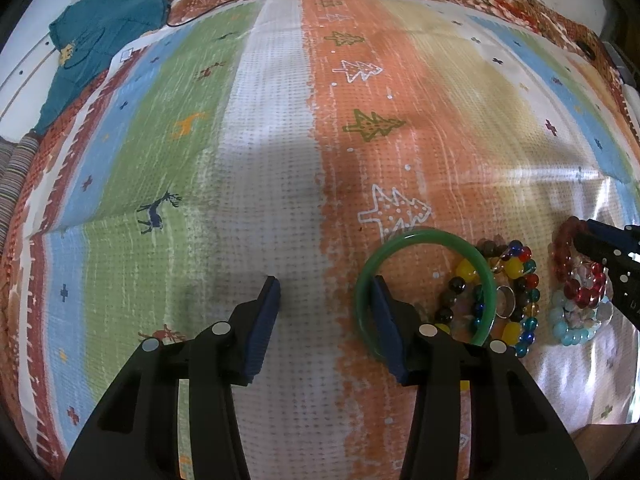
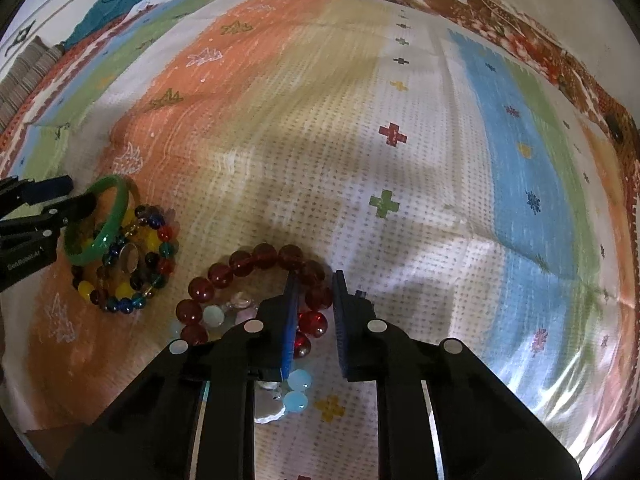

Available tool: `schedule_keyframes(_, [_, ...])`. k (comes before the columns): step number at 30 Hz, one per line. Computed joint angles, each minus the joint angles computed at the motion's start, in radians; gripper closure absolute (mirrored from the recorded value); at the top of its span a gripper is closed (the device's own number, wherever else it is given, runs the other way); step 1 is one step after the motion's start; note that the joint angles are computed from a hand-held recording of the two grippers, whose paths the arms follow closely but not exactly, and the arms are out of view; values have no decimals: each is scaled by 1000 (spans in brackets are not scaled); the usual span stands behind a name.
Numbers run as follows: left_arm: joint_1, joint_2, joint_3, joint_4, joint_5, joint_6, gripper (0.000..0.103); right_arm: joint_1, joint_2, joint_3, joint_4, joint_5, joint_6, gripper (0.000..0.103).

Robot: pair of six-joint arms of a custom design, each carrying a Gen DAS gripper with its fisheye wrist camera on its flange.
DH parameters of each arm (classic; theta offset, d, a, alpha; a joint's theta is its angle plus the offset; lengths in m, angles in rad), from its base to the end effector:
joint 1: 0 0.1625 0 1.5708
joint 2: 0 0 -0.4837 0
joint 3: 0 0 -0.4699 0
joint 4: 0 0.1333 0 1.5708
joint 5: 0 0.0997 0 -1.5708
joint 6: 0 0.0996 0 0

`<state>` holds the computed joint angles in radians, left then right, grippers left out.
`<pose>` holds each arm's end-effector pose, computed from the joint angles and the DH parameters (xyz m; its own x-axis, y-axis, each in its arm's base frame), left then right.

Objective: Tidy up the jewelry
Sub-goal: 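Grasp the green jade bangle with the left gripper while the right grasps the red bead bracelet, then lift the bangle with the left gripper while the right lifts the red bracelet toward the tin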

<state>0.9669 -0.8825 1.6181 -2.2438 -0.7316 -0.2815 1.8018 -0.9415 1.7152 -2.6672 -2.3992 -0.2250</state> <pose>-0.2557 -0.7359 0.1481 -0.6603 0.1730 -0.7308 0.3990 0.9052 -0.1462 0.2270 -0.7034 0.1929 -0.6452 -0.1351 0.7520 -0.3704 0.9161 -0.1532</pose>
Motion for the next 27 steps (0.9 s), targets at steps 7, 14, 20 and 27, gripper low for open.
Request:
schedule_keyframes(7, [-1, 1, -4, 3, -7, -6, 71, 0, -15, 7, 2, 31, 8, 88])
schedule_keyframes(14, [-2, -6, -13, 46, -31, -50, 96, 12, -27, 20, -13, 28, -4, 89])
schedule_keyframes(20, [-11, -20, -5, 60, -30, -63, 96, 25, -41, 30, -29, 27, -9, 89])
schedule_keyframes(27, [-30, -42, 8, 57, -30, -67, 96, 36, -64, 54, -39, 25, -1, 89])
